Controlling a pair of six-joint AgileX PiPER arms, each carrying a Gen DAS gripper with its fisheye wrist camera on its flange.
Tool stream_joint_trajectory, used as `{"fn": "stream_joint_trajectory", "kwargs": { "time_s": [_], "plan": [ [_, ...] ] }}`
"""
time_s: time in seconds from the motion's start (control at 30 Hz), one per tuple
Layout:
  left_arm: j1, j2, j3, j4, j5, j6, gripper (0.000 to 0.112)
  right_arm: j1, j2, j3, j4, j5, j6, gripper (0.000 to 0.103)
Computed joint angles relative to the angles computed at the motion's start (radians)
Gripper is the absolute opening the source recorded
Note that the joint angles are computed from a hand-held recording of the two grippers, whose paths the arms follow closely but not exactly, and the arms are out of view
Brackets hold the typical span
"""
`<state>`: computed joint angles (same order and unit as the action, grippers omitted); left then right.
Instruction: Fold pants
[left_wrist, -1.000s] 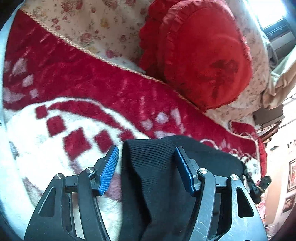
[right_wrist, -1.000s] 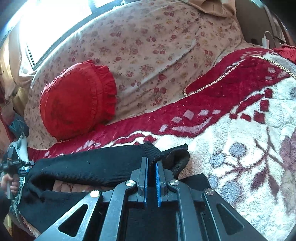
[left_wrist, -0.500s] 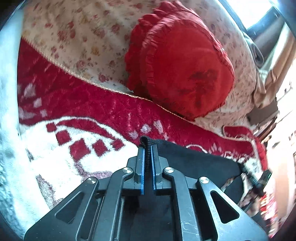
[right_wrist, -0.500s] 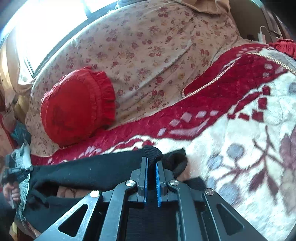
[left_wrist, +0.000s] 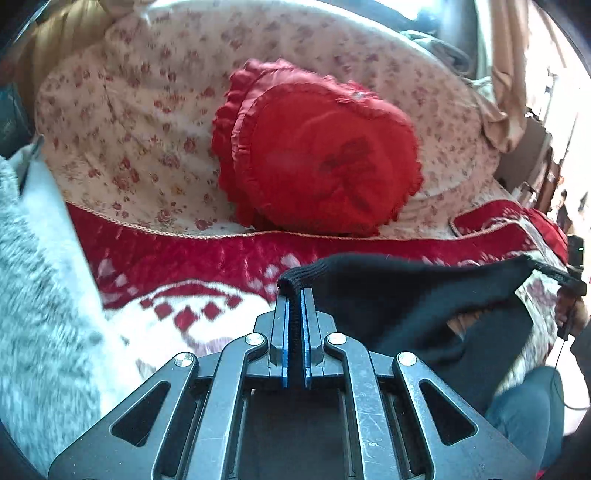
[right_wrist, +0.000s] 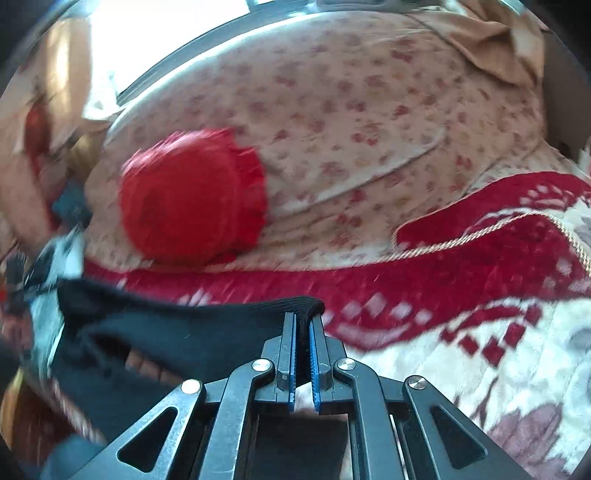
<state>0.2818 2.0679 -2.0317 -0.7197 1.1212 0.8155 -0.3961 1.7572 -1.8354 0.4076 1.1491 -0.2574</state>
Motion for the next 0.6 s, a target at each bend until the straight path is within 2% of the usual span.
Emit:
{"fn": "stream_joint_trajectory", "kwargs": {
  "time_s": [0.1, 0.2, 0.27, 0.37, 0.47, 0.53, 0.57, 0.6],
  "plan": [
    [0.07, -0.141, 0.252, -0.109, -0.056, 0.155, 0.004, -0.009, -0.128, 0.204, -0.005, -0.037, -0.063, 0.005],
    [0.152, -0.234, 0.437, -0.197, -0.054, 0.268, 0.004, -0.061, -0.263, 0.382, 0.038, -0.06, -0.118, 0.005],
    [0.202, -0.257, 0.535, -0.213, -0.061, 0.311, 0.004, -0.069, -0.337, 0.466, 0.011, -0.067, -0.13, 0.003],
    [0.25, -0.23, 0.604, -0.152, -0.07, 0.23, 0.007, -0.087, -0.401, 0.556, -0.013, -0.06, -0.121, 0.004],
    [0.311, -0.223, 0.649, -0.151, -0.027, 0.152, 0.007, -0.11, -0.422, 0.595, -0.045, -0.034, -0.061, 0.004],
    [0.352, -0.241, 0.687, -0.182, 0.005, 0.122, 0.019, -0.129, -0.449, 0.612, -0.04, -0.031, -0.038, 0.004],
    [0.368, -0.24, 0.692, -0.196, 0.035, 0.094, 0.039, -0.135, -0.467, 0.614, -0.048, -0.031, -0.005, 0.004],
    [0.382, -0.241, 0.701, -0.217, 0.062, 0.067, 0.049, -0.145, -0.479, 0.615, -0.034, -0.028, 0.006, 0.004]
  ]
}}
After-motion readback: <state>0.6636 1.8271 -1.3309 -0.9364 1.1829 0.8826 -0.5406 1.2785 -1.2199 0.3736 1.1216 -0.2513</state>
